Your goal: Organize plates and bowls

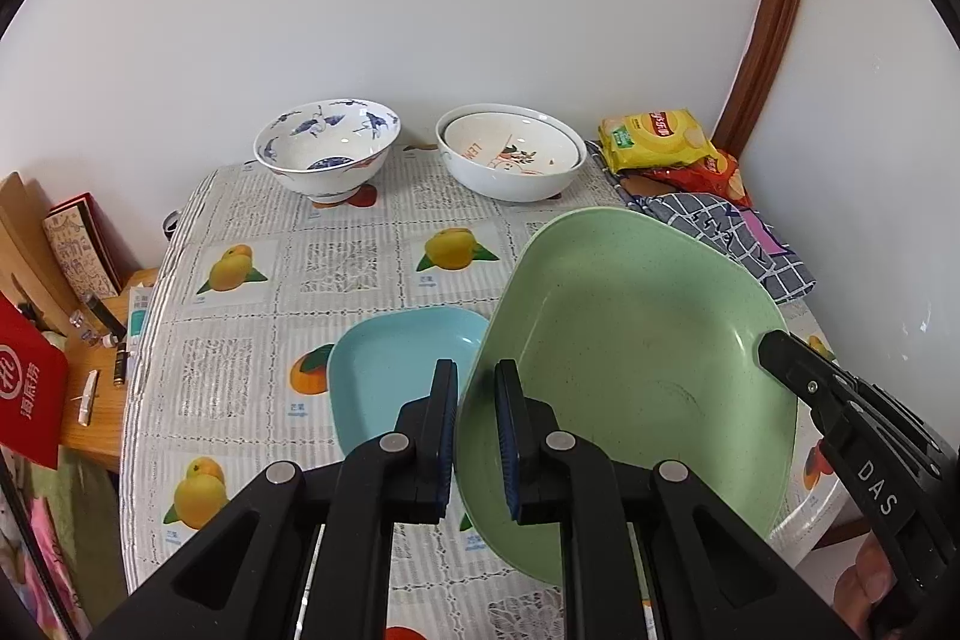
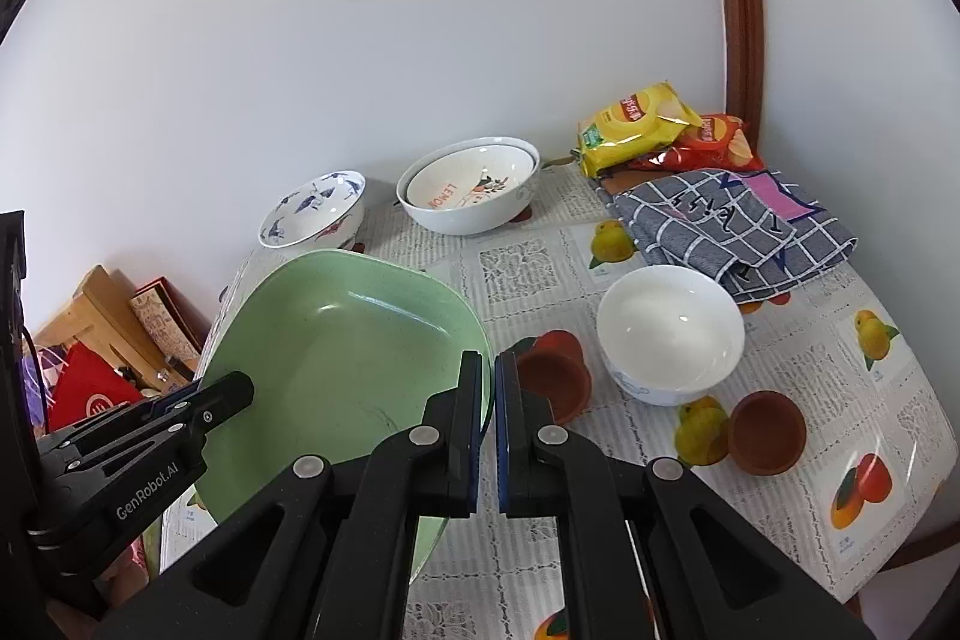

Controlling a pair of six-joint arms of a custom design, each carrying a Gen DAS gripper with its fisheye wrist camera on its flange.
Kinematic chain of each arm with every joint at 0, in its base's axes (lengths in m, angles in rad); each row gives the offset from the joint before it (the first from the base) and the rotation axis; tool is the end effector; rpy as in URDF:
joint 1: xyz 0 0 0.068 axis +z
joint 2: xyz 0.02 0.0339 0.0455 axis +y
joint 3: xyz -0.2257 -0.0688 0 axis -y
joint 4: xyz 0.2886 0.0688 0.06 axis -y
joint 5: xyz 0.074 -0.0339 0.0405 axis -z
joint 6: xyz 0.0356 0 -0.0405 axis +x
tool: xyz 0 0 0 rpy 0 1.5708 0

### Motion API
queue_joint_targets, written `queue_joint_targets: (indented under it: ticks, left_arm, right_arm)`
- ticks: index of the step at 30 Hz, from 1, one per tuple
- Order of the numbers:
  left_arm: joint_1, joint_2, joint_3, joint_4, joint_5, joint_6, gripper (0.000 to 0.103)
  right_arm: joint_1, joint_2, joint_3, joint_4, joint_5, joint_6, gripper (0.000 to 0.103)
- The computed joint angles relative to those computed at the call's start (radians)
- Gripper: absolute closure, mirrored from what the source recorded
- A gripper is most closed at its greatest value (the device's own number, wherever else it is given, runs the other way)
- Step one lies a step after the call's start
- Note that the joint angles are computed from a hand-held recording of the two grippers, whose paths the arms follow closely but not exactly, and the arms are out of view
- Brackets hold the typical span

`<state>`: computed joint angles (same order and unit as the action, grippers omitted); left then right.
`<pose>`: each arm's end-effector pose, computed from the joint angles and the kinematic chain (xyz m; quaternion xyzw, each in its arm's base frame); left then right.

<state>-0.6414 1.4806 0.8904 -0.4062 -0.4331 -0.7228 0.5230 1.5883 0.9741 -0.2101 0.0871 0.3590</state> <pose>0.2738 -0.1858 0.1383 -0.0989 0.9334 -0.0145 0.3447 0.3210 0.1815 0.1415 -0.0604 0.9284 0.1188 0.3467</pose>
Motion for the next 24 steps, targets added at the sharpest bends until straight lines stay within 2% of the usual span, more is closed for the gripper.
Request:
queue_joint_targets:
  ticks: [12, 24]
  left_arm:
    - [0.082, -0.060, -0.084, 0.033, 0.038, 0.025, 0.090]
    - [0.153, -0.050, -0.126, 0.080, 0.088, 0.048, 0.090]
  right_arm:
    - [0.055, 0.119, 0.094, 0.005, 0.011, 0.017, 0.099]
    - [0.087, 0.249, 0.198, -0.004, 0.015, 0.019, 0.099]
